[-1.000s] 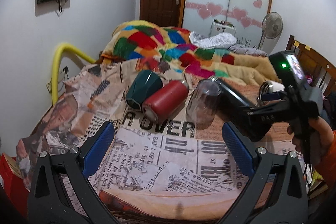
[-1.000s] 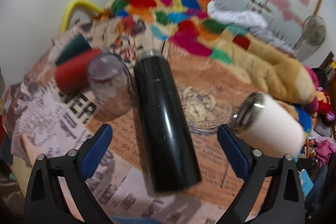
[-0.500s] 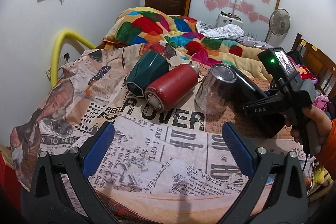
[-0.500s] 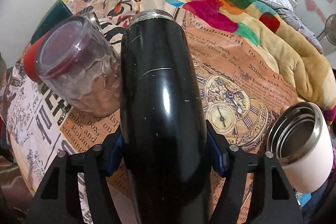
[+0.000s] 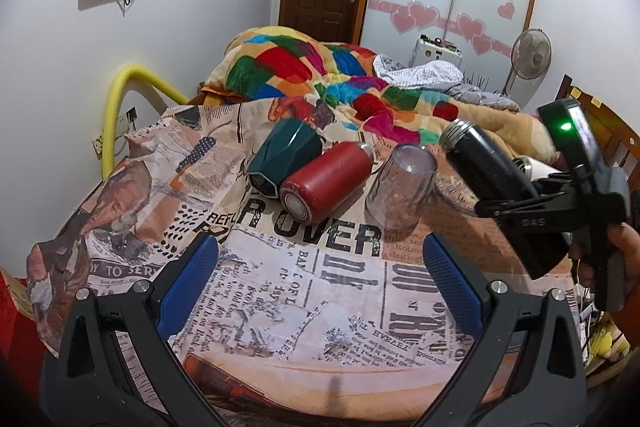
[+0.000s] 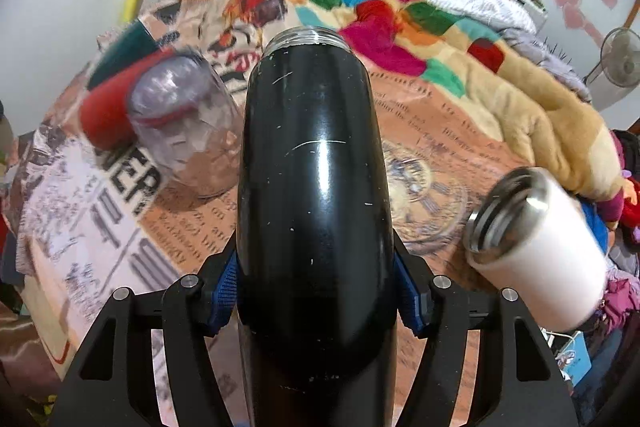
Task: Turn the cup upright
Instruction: 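Lift the black bottle with the right tool toward the left tool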
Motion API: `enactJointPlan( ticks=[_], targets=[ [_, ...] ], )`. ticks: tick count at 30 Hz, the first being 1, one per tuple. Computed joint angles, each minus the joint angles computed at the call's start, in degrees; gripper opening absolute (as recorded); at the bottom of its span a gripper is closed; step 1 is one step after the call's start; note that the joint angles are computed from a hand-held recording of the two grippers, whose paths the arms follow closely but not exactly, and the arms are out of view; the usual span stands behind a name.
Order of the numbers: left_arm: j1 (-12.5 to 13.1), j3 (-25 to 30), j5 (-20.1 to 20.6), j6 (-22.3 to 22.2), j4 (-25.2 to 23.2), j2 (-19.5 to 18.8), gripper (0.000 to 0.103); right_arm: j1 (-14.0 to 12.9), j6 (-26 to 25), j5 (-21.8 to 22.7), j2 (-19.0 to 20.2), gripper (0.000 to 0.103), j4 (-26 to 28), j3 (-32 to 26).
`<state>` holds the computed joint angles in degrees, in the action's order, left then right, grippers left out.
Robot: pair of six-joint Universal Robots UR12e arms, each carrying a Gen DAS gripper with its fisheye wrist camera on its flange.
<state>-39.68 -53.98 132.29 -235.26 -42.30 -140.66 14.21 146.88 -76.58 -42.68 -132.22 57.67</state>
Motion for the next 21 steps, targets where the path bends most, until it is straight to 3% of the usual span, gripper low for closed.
enactJointPlan(
  ticks=[5,12,21],
  targets=[
    [-0.79,-0.45,2.24,-0.02,0.61,0.92,0.103,-0.27,-1.65,1.56,-3.92,0.062,-6.82,4.87],
    [-1.96,-1.86,5.25,-0.87,0.46,2.51,0.103,-0.46,-5.11,7.05,-9.13,0.062,-12.67,12.06],
    [-2.59,-4.84,6.07,-4.49,-2.54,4.61,0.103,0.16,-11.04,12.05,-10.89,0.062,-9.36,16.13]
  ],
)
